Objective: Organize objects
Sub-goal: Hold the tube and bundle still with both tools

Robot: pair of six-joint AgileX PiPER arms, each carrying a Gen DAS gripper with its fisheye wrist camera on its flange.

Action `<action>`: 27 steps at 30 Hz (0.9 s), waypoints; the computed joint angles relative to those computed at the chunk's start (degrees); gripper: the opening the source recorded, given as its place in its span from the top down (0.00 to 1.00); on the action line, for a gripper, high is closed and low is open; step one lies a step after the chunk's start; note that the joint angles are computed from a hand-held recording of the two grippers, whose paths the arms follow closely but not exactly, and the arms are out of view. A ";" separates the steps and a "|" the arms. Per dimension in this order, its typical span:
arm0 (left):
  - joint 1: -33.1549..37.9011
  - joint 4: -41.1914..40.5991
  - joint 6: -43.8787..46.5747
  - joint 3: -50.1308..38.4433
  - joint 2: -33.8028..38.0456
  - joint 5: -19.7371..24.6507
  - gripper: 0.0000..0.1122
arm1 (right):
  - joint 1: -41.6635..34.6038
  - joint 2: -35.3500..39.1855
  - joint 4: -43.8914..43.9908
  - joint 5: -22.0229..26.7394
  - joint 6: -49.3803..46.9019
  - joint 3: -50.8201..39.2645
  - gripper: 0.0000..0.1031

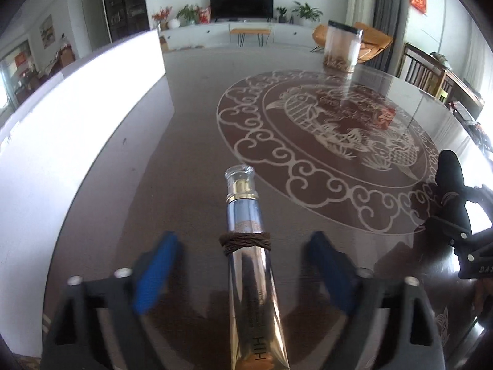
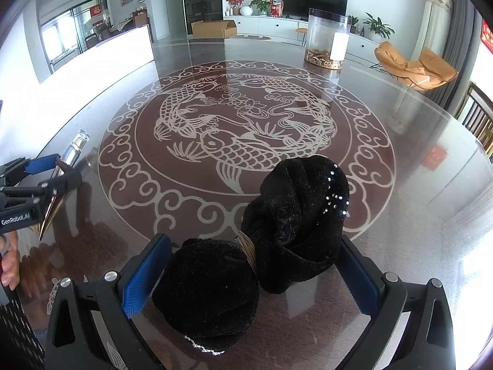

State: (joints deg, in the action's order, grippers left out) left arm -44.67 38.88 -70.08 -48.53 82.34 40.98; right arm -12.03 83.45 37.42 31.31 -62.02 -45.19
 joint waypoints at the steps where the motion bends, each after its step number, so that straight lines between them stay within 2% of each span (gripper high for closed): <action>1: 0.76 -1.52 2.19 -0.53 0.49 -0.24 0.08 | 0.00 0.00 0.00 0.00 0.00 0.00 0.00; 27: 0.26 -1.09 1.50 0.16 0.35 -0.61 0.08 | 0.12 0.03 -0.14 -0.27 0.15 0.13 0.00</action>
State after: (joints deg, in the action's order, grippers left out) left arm -44.42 37.80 -68.57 -48.37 82.68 40.37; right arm -11.91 83.47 37.29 31.04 -61.88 -45.06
